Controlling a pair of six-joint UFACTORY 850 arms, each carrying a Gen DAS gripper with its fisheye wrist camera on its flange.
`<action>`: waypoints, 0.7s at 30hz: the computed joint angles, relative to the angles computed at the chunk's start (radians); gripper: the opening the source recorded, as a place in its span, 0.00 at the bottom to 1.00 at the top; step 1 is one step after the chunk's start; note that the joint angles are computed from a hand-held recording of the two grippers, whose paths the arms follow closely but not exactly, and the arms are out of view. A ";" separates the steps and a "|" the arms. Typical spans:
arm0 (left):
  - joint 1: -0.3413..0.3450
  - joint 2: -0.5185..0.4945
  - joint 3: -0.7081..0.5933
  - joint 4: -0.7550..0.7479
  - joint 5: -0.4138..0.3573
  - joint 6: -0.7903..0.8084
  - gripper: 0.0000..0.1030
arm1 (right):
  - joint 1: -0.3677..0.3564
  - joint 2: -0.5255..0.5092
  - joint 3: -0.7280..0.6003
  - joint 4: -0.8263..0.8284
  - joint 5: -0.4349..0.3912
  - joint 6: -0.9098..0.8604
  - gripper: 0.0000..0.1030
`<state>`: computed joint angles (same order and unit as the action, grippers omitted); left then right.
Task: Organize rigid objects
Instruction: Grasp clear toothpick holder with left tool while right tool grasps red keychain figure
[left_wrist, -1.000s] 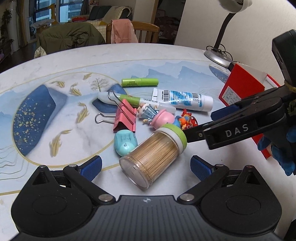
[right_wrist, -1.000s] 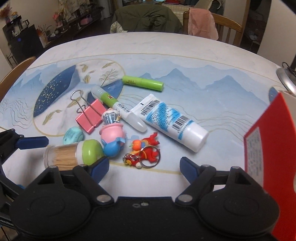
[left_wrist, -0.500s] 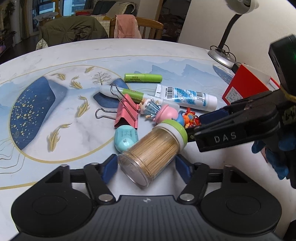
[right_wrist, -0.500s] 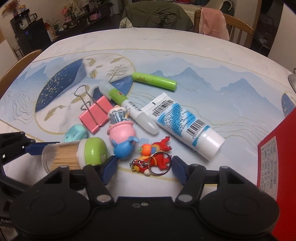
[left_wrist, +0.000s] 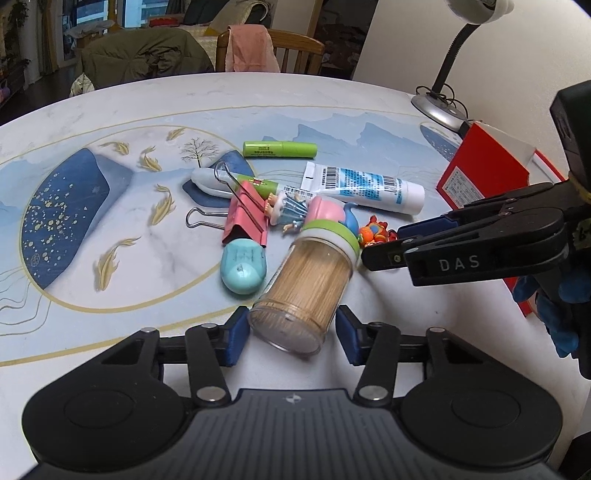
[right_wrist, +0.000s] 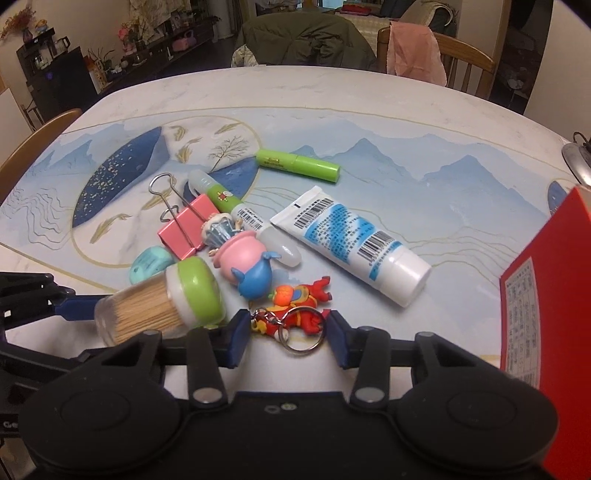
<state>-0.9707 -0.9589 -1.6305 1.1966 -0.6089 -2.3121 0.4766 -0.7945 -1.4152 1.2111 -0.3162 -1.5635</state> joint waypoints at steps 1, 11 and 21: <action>-0.003 0.000 -0.003 -0.004 -0.005 0.005 0.46 | -0.003 0.007 0.010 0.018 -0.004 -0.017 0.42; -0.031 0.013 -0.024 0.000 -0.069 0.020 0.45 | -0.048 0.113 0.132 0.171 -0.069 -0.145 0.42; -0.040 0.001 -0.081 -0.010 -0.122 0.051 0.43 | -0.093 0.214 0.230 0.254 -0.128 -0.236 0.42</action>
